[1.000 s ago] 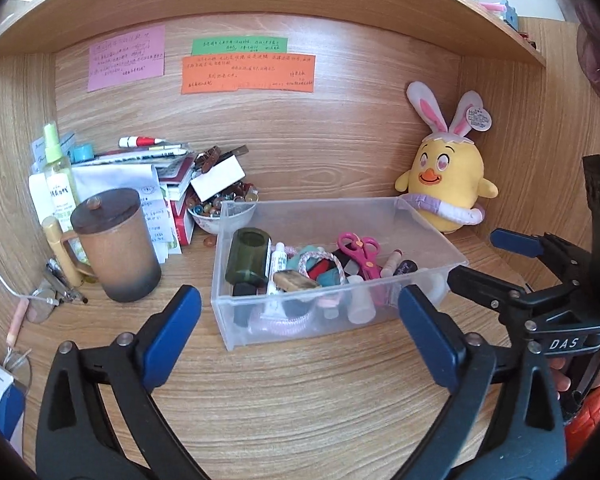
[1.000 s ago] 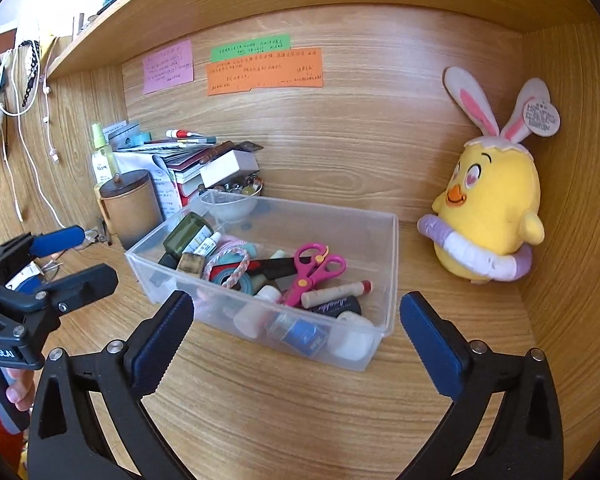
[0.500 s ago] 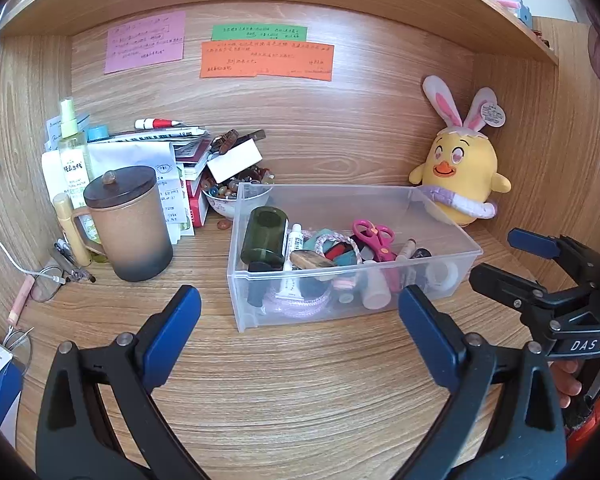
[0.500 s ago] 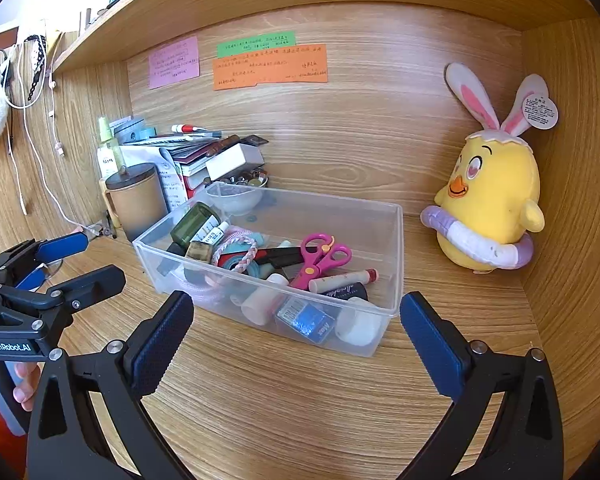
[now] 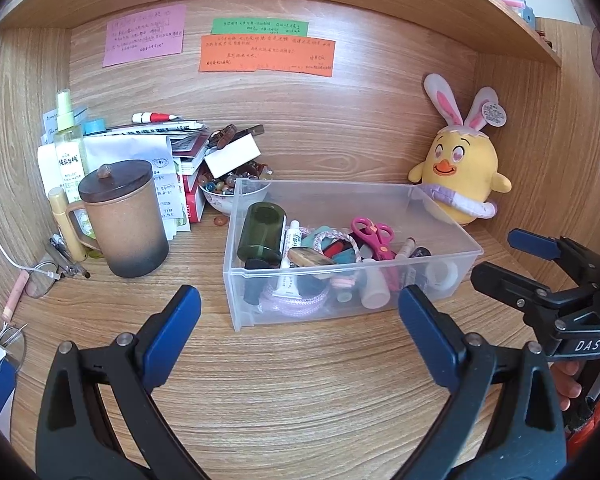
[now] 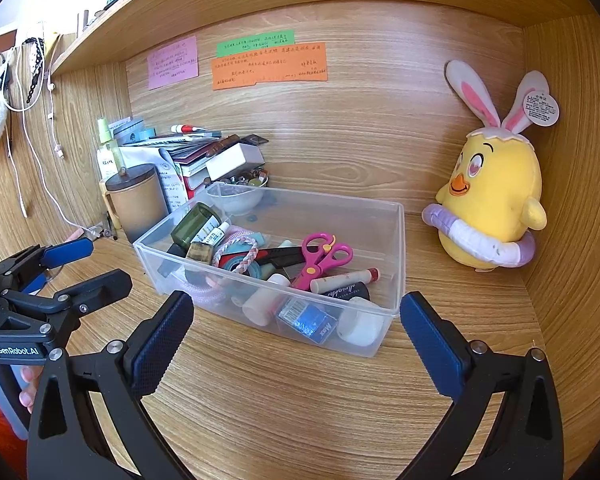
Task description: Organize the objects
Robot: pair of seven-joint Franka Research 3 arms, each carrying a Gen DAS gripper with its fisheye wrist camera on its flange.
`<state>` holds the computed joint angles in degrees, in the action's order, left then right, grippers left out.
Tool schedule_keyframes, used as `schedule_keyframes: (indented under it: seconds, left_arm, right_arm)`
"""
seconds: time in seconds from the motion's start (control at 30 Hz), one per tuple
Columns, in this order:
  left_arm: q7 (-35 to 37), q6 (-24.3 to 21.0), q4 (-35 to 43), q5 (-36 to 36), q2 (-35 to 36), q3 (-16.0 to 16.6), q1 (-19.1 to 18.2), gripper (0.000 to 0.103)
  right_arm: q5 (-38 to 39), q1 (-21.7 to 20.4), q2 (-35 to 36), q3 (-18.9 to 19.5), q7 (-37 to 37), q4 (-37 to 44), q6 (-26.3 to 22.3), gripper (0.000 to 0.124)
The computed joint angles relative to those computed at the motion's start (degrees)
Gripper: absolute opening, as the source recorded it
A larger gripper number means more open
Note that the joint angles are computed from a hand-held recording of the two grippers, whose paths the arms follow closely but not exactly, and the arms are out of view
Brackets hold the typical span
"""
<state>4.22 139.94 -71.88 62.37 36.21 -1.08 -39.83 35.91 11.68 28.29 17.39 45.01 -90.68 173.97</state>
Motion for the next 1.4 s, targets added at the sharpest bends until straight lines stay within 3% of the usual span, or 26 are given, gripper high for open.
schedule_keyframes:
  seconds: [0.9,1.4]
  left_arm:
    - [-0.2,0.0,0.9,0.0,0.6,0.3,-0.5,0.100]
    - [0.0,2.1,0.7,-0.4,0.7,0.4,-0.1,0.100]
  right_arm:
    - [0.6,-0.4,-0.6,0.9,-0.9,-1.0,0.7,0.103]
    - [1.8,-0.9,-0.8,1.4,-2.3,-1.0,0.5,0.103]
